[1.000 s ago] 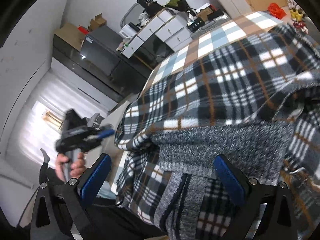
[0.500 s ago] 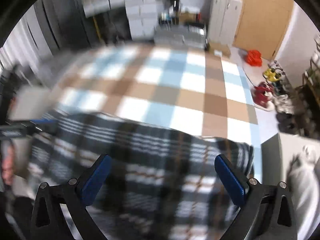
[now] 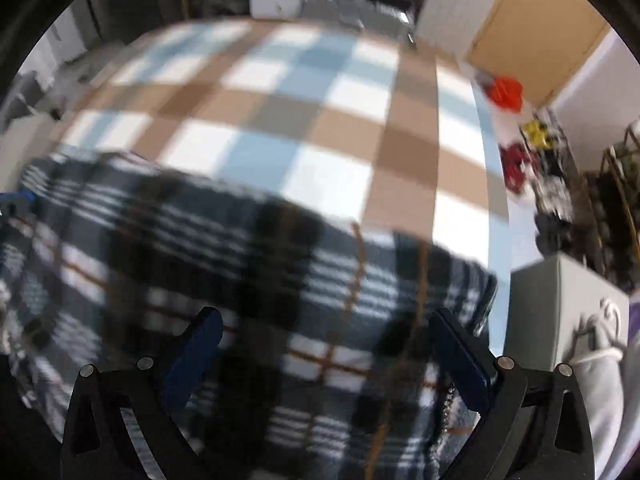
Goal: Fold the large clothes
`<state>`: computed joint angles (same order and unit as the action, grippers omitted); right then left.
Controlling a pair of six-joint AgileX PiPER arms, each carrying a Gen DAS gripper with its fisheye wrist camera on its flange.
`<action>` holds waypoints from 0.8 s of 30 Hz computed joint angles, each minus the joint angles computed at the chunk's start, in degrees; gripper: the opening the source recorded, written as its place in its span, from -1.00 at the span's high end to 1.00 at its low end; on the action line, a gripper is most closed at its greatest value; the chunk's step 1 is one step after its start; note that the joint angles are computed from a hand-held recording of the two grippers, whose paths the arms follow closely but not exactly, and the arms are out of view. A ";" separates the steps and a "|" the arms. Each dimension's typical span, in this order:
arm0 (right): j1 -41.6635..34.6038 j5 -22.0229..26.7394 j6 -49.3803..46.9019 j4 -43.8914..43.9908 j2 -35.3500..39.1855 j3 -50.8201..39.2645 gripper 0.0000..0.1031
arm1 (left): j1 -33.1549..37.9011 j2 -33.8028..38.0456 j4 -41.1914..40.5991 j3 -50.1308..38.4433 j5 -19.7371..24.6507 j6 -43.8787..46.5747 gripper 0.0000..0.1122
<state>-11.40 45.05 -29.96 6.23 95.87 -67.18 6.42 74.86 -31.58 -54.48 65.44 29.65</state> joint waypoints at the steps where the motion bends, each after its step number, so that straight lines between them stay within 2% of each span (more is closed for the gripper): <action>1: 0.05 1.31 -0.36 0.95 0.30 -0.64 -1.00 | -1.66 -0.12 2.16 0.25 -0.78 -0.92 0.51; 3: 2.31 4.81 3.93 -2.90 4.65 -3.34 -1.00 | -5.25 1.67 6.59 1.42 -3.83 -3.58 0.51; 5: 5.24 5.84 10.12 -8.63 8.99 -4.52 -1.00 | -5.54 4.11 6.67 2.54 -6.09 -3.34 0.51; 7: 5.41 5.87 11.84 -7.74 10.07 -5.85 -1.00 | -5.59 4.97 5.42 2.97 -8.58 -4.30 0.51; 12: 4.07 7.35 10.98 -5.96 13.79 -11.43 -1.00 | -10.21 8.56 10.14 -1.42 -12.30 -7.74 0.51; 15: 3.85 5.20 11.60 -5.80 16.20 -14.19 -1.00 | -10.63 14.07 11.29 -8.12 -10.31 -9.41 0.51; 20: 3.81 6.87 10.02 -4.55 23.86 -26.30 -1.00 | -10.43 24.13 12.30 -21.23 -5.63 -10.60 0.51; 24: 3.47 6.54 8.02 -2.75 29.07 -34.53 -1.00 | -10.82 27.37 12.14 -25.41 -5.85 -11.74 0.51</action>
<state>-7.93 51.59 -21.94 3.47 124.94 -101.71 -4.40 102.22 -19.44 -79.88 59.59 17.91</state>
